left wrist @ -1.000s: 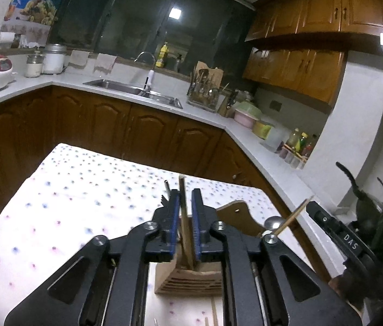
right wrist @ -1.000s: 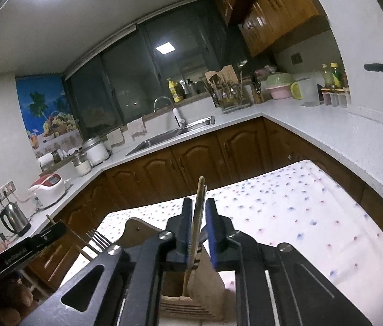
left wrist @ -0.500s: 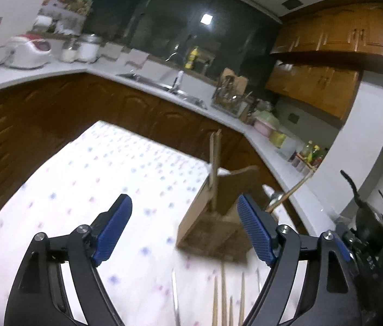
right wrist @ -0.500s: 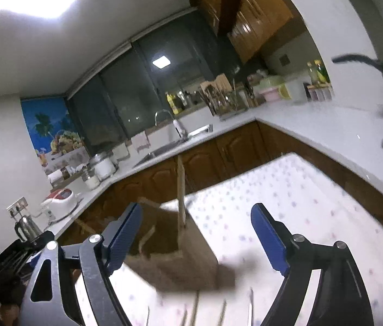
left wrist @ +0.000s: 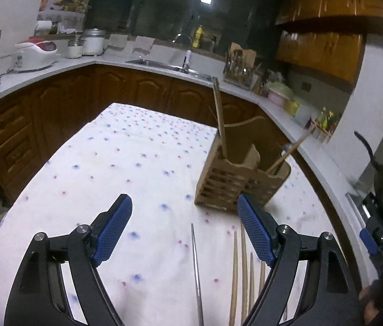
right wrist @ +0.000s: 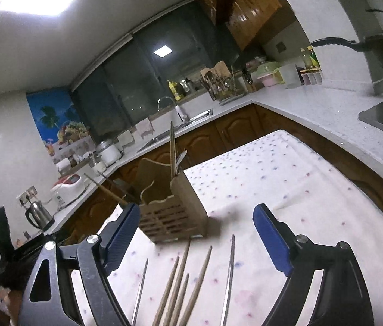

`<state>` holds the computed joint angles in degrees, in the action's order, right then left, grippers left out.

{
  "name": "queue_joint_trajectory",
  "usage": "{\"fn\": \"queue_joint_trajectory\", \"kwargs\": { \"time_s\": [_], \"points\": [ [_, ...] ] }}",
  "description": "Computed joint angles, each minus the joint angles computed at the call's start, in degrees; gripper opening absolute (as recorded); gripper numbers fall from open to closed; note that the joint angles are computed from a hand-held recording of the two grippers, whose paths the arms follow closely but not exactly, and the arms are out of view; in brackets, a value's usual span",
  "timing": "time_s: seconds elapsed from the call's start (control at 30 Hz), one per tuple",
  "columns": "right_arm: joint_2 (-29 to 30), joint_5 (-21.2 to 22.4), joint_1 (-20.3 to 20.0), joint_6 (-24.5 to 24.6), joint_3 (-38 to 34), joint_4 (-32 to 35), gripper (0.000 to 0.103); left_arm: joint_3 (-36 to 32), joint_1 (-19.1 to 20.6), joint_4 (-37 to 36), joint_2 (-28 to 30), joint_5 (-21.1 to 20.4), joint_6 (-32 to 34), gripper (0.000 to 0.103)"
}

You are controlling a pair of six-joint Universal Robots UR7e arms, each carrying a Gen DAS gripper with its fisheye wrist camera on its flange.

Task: Organize utensils
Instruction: 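Move both open tools back down to the chopsticks on the cloth, then grasp a metal chopstick with the left tool while the right tool grasps a wooden chopstick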

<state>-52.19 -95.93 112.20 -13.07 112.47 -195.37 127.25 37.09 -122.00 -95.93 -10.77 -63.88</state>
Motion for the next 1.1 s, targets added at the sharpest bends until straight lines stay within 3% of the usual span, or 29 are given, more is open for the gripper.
{"fn": "queue_joint_trajectory", "kwargs": {
  "time_s": [0.1,0.23,0.53,0.7,0.9,0.97,1.1],
  "points": [
    [-1.0,-0.7,0.3,-1.3,0.8,1.8,0.088,-0.3,-0.3,3.5,0.4,-0.3,-3.2,0.082],
    [-1.5,-2.5,0.6,-2.9,1.7,2.4,0.088,0.5,0.2,-4.4,1.9,-1.5,3.1,0.082],
    [0.0,-5.5,1.5,-2.9,2.0,1.0,0.088,1.5,0.8,-2.1,-0.3,-3.7,4.7,0.082],
    [2.2,-8.0,2.9,-3.1,0.4,2.7,0.086,2.6,2.8,-5.0,-2.6,-7.0,6.4,0.082],
    [4.8,-10.3,3.8,-1.7,-1.6,7.6,0.064,1.9,5.3,-8.3,-1.7,-11.1,12.9,0.081],
    [5.4,-10.9,3.6,-0.8,-1.8,8.7,0.049,1.2,6.2,-8.4,-0.5,-11.9,14.6,0.081],
    [6.8,-11.4,3.0,1.5,-3.3,12.0,0.043,-0.8,9.0,-10.3,2.6,-14.9,18.8,0.067]
  ]
}}
